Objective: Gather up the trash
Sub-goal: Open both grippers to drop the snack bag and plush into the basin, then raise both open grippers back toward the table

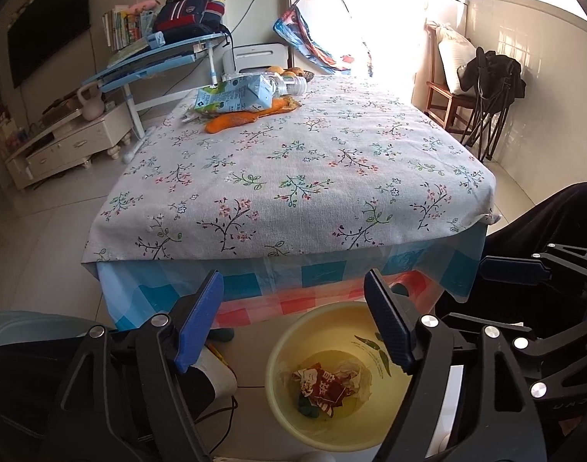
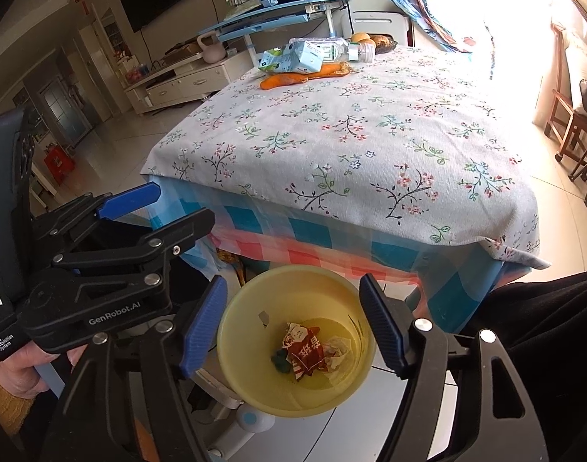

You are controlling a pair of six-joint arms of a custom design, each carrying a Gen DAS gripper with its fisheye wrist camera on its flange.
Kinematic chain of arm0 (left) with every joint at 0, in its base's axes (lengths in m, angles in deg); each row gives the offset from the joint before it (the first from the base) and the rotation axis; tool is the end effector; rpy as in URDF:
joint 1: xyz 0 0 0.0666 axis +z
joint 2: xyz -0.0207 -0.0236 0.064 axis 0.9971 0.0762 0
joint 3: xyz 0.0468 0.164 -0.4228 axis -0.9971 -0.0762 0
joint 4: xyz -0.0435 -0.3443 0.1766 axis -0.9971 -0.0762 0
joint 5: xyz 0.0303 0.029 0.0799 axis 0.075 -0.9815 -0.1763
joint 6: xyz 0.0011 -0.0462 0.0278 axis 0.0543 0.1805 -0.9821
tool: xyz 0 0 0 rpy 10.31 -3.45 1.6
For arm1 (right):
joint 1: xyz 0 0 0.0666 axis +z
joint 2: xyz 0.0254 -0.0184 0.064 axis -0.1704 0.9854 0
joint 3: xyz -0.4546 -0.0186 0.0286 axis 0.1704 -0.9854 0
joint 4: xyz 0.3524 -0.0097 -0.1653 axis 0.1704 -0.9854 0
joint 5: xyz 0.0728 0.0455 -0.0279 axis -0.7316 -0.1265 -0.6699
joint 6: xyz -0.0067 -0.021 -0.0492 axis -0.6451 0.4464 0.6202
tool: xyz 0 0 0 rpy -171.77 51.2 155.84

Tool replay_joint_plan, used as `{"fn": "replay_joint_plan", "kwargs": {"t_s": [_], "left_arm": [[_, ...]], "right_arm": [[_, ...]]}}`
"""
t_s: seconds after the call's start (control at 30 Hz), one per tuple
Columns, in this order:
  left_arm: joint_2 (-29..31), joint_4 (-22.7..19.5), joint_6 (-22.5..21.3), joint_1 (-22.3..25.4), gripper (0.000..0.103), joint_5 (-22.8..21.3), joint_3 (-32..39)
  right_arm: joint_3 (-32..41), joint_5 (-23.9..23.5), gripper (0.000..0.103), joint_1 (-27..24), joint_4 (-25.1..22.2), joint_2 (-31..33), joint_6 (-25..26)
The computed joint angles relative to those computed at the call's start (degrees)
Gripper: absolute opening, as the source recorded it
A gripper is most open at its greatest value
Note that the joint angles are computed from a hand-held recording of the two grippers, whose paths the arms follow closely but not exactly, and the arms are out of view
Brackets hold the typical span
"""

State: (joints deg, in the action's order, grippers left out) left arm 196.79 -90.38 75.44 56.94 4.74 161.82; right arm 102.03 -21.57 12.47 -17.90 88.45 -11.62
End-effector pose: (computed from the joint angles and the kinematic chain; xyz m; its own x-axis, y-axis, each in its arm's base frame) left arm 0.6581 -0.3668 0.3610 -0.4889 0.5105 -0.7074 0.6885 0.7238 0.0465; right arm 0.4466 0.1746 0.4167 -0.7406 0.3244 -0.5885 0.2285 0.9451 0.2334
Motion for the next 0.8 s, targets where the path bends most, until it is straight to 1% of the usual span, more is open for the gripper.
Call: {"fn": "replay_joint_plan", "kwargs": {"t_s": [0.07,0.1,0.2,0.27,0.33,0.47,0.57,0.7,0.8], "left_arm": [[-0.3,0.8,0.3,0.1,0.078,-0.1,-0.3],[-0.3,1.1,0.5,0.1,0.079,-0.1,-0.3],[-0.3,1.8,1.6,0.5,0.082,0.0,0.1],[0.1,1.6,3.0,0.9,0.083,0.0,1.2],[0.7,1.6,4.2,1.3,0.083,-0.2,2.7],[2.0,2.1,4.7,2.1,0.085,-1.9,6.1],[3.8,0.9,6.2,2.7,0.086,-2.2,10.2],[7.3,-2.4,6.9,3.2,0.086,-2.8,18.3],[11.5,-6.5,7.2,3.5,0.086,-3.2,27.5]], "right_arm": [[-0.1,0.5,0.072,0.0,0.4,-0.2,0.2],[-0.1,1.2,0.076,0.2,0.5,-0.3,0.3],[0.6,4.5,0.085,0.7,0.6,0.0,1.0],[1.2,7.0,0.089,1.0,0.1,0.4,2.1],[2.1,7.9,0.09,1.0,-0.1,1.0,3.8],[3.4,8.0,0.09,0.3,0.4,1.9,6.6],[4.2,7.4,0.09,-0.7,0.9,2.3,8.3],[5.9,6.7,0.09,-2.3,1.7,3.1,11.2],[8.1,5.9,0.09,-3.8,2.0,4.4,13.8]]}}
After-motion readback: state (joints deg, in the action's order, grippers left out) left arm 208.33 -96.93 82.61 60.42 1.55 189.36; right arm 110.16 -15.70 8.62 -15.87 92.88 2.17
